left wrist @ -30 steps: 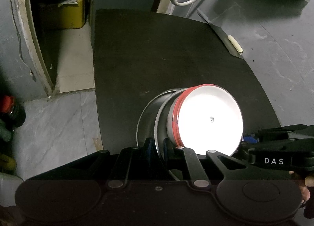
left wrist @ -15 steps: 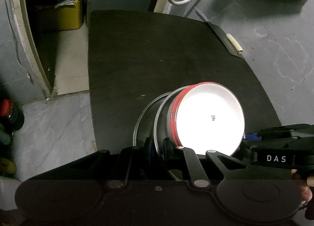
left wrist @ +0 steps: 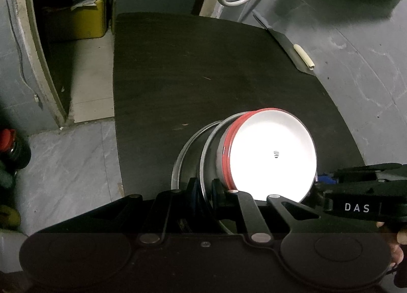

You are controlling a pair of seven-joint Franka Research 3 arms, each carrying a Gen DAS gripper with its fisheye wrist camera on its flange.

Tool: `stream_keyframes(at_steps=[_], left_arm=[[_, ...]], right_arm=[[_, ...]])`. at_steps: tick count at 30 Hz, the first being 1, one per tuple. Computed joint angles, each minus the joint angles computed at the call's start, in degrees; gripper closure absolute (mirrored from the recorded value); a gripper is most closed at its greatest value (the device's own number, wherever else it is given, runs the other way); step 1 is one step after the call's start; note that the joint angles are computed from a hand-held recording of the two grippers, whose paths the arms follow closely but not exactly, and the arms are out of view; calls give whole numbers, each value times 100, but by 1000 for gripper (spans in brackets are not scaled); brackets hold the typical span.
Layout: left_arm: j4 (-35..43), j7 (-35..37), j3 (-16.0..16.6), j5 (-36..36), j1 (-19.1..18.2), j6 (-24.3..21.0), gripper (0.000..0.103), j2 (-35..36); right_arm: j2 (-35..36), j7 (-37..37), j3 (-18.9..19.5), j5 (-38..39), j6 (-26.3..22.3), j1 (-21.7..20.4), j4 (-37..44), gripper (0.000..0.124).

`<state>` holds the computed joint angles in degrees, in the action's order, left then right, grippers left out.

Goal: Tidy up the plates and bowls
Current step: 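Lower the nested bowls onto the steel plate stack with the left tool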

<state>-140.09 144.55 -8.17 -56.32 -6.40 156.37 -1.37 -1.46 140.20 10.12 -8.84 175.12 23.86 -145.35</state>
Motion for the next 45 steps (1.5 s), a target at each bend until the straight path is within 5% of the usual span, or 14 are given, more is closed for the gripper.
stream_keyframes(at_steps=[30, 45], left_arm=[[-42, -329, -7, 202, -27, 136, 91, -31], [-116, -394, 1, 89, -108, 386, 82, -82]], right_arm=[[-10, 944, 16, -1005, -208, -77, 95, 101], [-189, 1814, 127, -1902, -183, -332, -22, 95]])
